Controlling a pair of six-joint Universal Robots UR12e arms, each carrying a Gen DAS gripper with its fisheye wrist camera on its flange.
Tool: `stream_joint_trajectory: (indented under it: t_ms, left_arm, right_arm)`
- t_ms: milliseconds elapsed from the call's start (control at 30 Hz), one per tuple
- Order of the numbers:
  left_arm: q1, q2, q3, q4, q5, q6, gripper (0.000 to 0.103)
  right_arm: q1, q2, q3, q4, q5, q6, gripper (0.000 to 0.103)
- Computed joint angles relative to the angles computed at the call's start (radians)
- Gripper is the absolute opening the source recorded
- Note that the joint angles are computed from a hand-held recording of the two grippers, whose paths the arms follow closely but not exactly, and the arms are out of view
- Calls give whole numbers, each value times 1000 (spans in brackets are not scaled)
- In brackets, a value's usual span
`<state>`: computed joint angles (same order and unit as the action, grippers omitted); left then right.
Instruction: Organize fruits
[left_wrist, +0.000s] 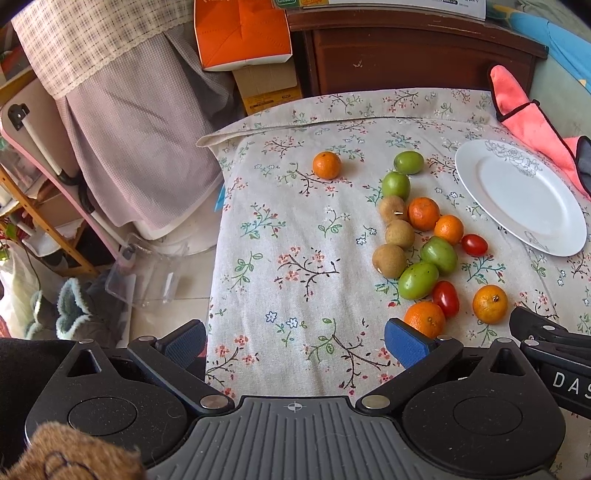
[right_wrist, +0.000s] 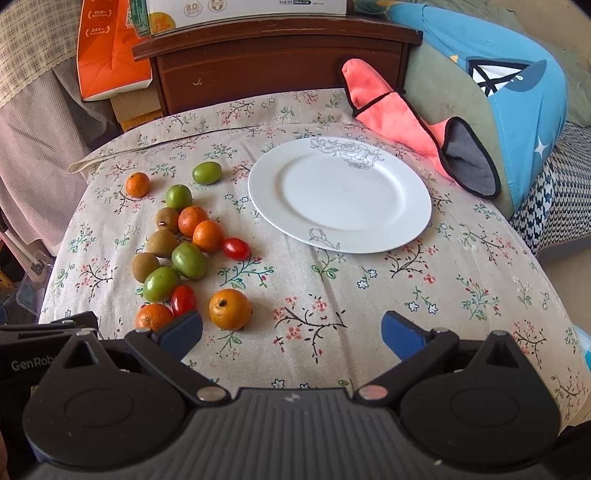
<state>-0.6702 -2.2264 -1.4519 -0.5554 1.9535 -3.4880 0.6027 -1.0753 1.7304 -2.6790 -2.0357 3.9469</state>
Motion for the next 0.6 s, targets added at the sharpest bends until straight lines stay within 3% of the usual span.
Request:
stream_joint_trajectory:
  t_ms: [600]
  left_arm:
    - [-1, -2, -5, 23, 0, 33, 102]
  right_arm:
    - [5, 6, -9, 25, -25, 5, 102]
